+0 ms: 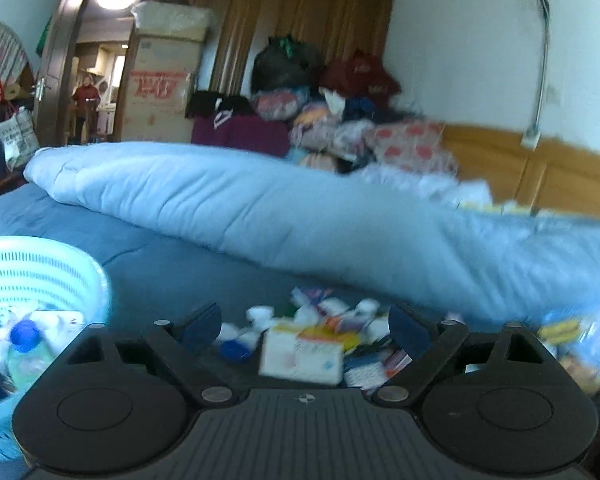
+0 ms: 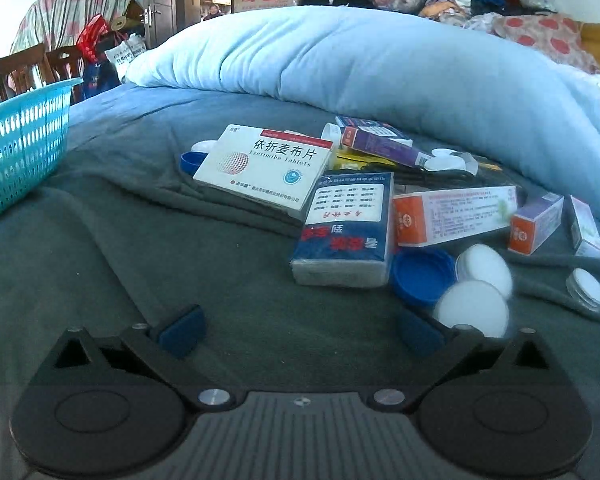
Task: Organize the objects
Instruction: 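Move both open grippers back over the medicine pile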
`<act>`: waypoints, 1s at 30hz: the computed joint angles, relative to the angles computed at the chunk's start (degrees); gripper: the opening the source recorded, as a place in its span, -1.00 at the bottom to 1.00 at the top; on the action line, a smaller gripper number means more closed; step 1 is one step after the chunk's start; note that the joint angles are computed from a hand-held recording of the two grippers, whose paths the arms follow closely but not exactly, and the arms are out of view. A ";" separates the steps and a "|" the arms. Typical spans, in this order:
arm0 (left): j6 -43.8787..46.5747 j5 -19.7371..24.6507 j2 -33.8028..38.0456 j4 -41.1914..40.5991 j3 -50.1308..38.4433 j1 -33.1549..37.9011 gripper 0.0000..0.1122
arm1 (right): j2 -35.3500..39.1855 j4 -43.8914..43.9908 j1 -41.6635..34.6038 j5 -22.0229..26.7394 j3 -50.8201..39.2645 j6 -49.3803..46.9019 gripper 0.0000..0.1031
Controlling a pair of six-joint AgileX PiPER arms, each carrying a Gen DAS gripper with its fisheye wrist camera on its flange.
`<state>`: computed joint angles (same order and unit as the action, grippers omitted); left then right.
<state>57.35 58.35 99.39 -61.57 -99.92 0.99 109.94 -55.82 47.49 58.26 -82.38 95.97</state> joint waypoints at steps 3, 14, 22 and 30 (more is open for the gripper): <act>-1.45 1.06 -2.22 -1.44 1.01 -0.78 0.62 | 0.14 0.03 0.10 0.15 -0.16 0.03 1.00; -0.50 5.50 -7.12 -4.86 2.44 -3.32 0.63 | 0.18 -0.01 0.04 -0.01 -0.05 0.06 1.00; 0.10 6.85 -9.17 -6.72 3.45 -3.19 0.64 | 0.19 0.00 0.06 -0.02 -0.05 0.08 1.00; -0.46 7.39 -10.43 -7.16 4.37 -2.30 0.64 | 0.14 -0.01 0.08 -0.04 0.02 0.11 1.00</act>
<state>56.89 65.74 88.96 -68.73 -95.55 -1.31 110.08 -55.83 47.57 58.23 -82.35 96.07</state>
